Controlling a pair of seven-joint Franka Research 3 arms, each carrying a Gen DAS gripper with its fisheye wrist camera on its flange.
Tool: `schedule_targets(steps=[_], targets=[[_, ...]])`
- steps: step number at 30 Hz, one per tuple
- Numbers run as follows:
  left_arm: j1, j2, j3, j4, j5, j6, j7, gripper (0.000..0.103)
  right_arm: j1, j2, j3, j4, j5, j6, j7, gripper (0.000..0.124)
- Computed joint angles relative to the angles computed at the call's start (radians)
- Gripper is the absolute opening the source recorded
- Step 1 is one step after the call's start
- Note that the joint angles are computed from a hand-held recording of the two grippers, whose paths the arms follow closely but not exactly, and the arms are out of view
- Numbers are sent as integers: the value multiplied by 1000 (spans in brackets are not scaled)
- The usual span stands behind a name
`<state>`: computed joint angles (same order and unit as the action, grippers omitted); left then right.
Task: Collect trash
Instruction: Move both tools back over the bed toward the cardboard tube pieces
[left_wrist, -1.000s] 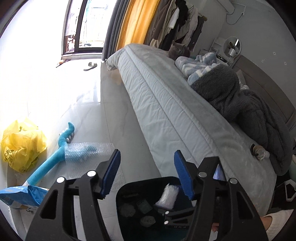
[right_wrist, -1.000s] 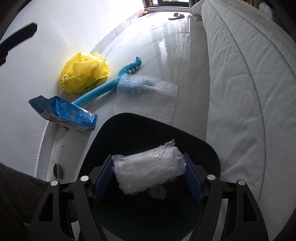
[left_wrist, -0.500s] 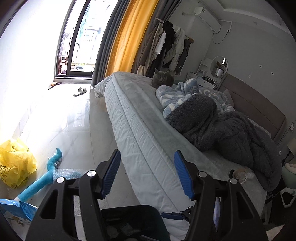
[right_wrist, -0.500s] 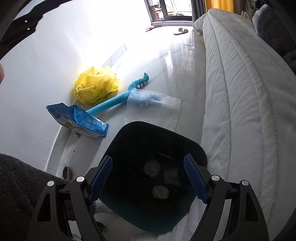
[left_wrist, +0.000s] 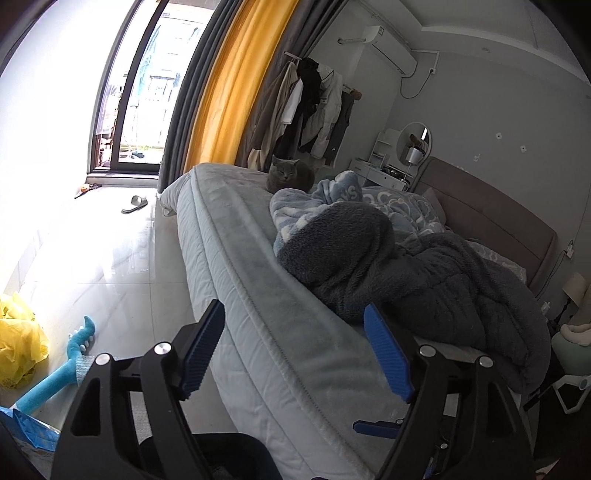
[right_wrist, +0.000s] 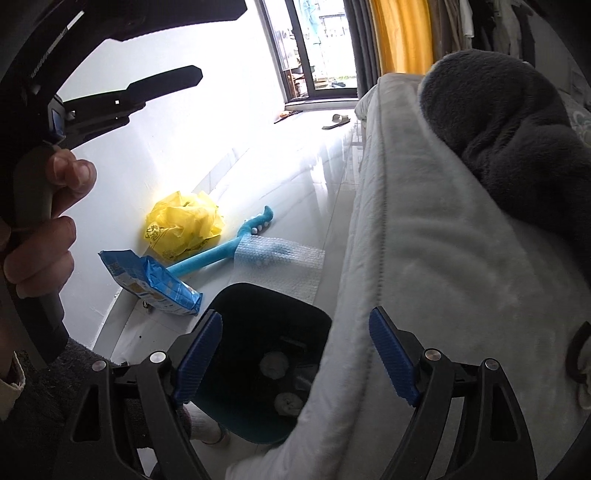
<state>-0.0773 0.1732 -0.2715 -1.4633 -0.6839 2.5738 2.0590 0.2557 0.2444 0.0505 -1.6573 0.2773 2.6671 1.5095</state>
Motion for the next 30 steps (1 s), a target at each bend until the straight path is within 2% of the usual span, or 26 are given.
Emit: schedule_targets(steps=[4,11,21,30], targets=[[-19,-1,-19,-15,-21,13,30,81,-14,-67,-18,-98,-5,40,20,83],[-60,22,-38,-6,10,23,-2,83,-45,-174,-41,-240,-55,97,63,83],[-111,43,-75,-16,64,30,-16,83,-121,-287,-58,-379,-222,165,205,83],[-144,58,-105,-25,70,28,13,82,-224,-354,-39,-444,-461,181,399,84]])
